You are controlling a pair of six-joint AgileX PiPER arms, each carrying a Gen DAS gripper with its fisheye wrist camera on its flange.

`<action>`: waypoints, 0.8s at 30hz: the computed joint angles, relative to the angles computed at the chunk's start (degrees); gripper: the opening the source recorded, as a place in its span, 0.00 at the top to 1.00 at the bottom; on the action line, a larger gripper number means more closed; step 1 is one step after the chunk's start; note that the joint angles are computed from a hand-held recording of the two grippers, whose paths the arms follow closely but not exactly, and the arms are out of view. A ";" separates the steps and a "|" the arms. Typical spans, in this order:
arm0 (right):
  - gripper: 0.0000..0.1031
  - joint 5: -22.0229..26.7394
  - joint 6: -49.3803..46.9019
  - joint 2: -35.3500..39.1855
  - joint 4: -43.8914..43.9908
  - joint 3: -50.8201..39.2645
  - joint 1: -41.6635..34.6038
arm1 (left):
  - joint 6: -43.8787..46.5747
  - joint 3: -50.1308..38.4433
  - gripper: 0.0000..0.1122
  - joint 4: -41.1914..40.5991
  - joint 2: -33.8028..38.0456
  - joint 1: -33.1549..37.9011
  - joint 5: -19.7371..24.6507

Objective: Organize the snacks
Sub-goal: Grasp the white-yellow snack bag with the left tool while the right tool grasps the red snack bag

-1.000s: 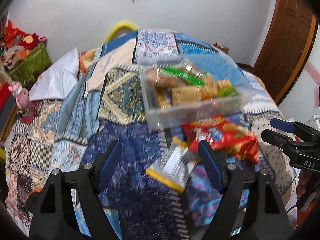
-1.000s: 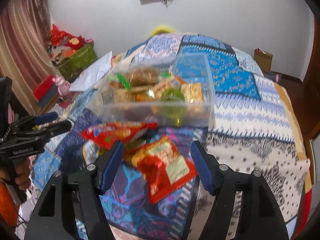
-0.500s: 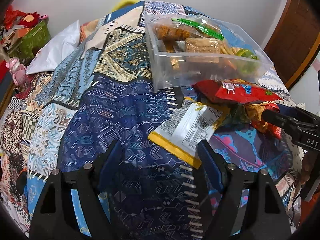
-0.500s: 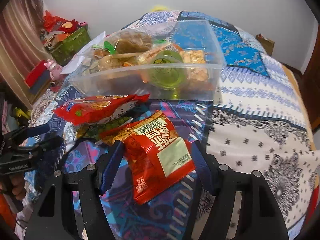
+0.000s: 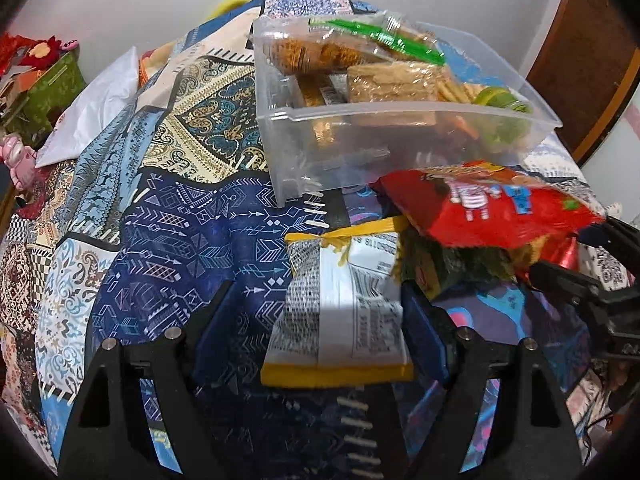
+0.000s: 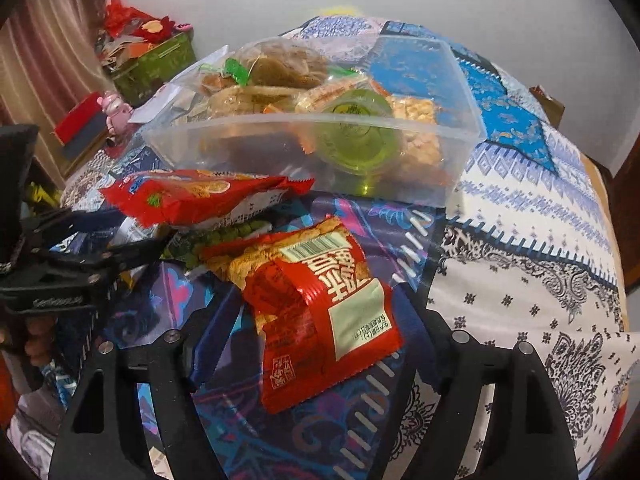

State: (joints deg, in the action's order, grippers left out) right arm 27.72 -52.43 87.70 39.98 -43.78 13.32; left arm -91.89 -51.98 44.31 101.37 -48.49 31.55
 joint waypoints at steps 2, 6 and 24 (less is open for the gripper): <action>0.27 -0.18 0.52 0.36 -1.21 -0.31 0.40 | -1.07 0.90 0.29 0.51 -0.01 1.20 -2.44; 0.29 -1.46 2.91 1.48 -4.51 -0.91 1.59 | -6.86 3.78 0.36 4.62 -1.23 1.63 -5.39; 0.57 -1.63 3.40 -5.18 -3.20 2.97 -0.35 | -18.79 9.27 0.48 8.84 -10.11 -9.91 5.89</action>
State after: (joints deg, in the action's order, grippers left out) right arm 26.08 -49.03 82.52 36.78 -40.81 12.98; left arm -110.68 -42.72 53.16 91.26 -58.40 37.44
